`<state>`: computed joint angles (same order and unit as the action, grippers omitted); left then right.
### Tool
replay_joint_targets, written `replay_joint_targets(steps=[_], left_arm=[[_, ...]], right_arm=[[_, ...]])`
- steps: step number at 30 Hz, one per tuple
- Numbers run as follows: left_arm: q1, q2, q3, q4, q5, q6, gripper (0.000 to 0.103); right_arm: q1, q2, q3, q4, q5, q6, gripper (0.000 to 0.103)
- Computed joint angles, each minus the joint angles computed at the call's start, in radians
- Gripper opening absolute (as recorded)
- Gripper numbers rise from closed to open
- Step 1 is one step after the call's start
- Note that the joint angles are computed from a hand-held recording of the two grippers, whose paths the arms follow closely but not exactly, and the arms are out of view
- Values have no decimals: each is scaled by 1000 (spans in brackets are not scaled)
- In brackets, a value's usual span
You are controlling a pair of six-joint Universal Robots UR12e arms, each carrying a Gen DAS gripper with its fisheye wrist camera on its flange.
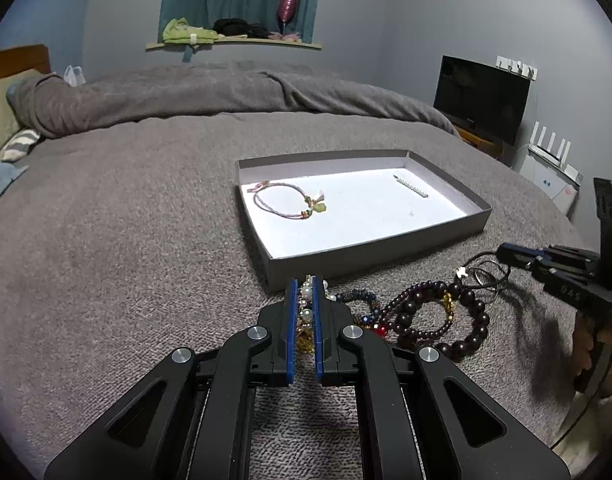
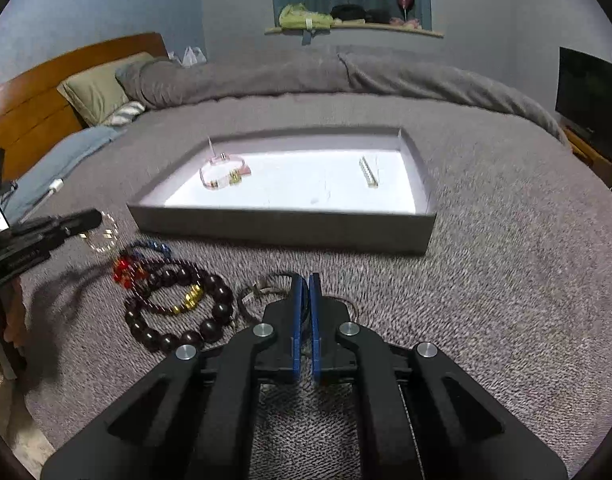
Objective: Organize jewelry
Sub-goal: 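Carry both items over the tray and open both grippers to drop them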
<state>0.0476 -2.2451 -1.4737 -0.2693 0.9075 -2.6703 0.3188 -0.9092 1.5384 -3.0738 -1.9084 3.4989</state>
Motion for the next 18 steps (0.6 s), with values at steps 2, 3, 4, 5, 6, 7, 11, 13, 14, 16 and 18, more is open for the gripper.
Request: replay_joint_targets(steps=[2, 3, 4, 5, 6, 7, 11, 13, 14, 16, 18], left_arm=[[2, 1, -1, 0, -5, -3, 8], [2, 2, -1, 3, -5, -7, 8], [2, 2, 0, 11, -4, -14, 8], [2, 3, -2, 28, 1, -23, 8], [1, 3, -2, 48, 8, -33, 8], [-2, 3, 1, 73, 18, -48, 8], [-14, -3, 41, 68, 29, -74, 8], [-21, -10, 67, 44, 18, -80, 8], [-26, -16, 84, 25, 15, -83, 8], [-40, -33, 125, -17, 23, -91, 8], [-52, -55, 165, -34, 27, -110, 8]], right_arm=[[-1, -3, 2, -23, 6, -8, 4], [-1, -4, -2, -21, 8, -9, 3], [-2, -6, -5, -27, 8, -7, 3], [-2, -7, -11, -36, 5, -11, 3], [-2, -7, -16, -41, -2, -17, 3], [-1, -7, -26, -49, -21, -26, 3], [-9, -2, -64, -75, -60, -34, 3], [-20, 5, -88, -81, -69, -21, 3], [-27, 12, -104, -82, -78, -13, 3], [-38, 23, -125, -76, -79, 8, 3], [-48, 37, -139, -73, -80, 27, 3]])
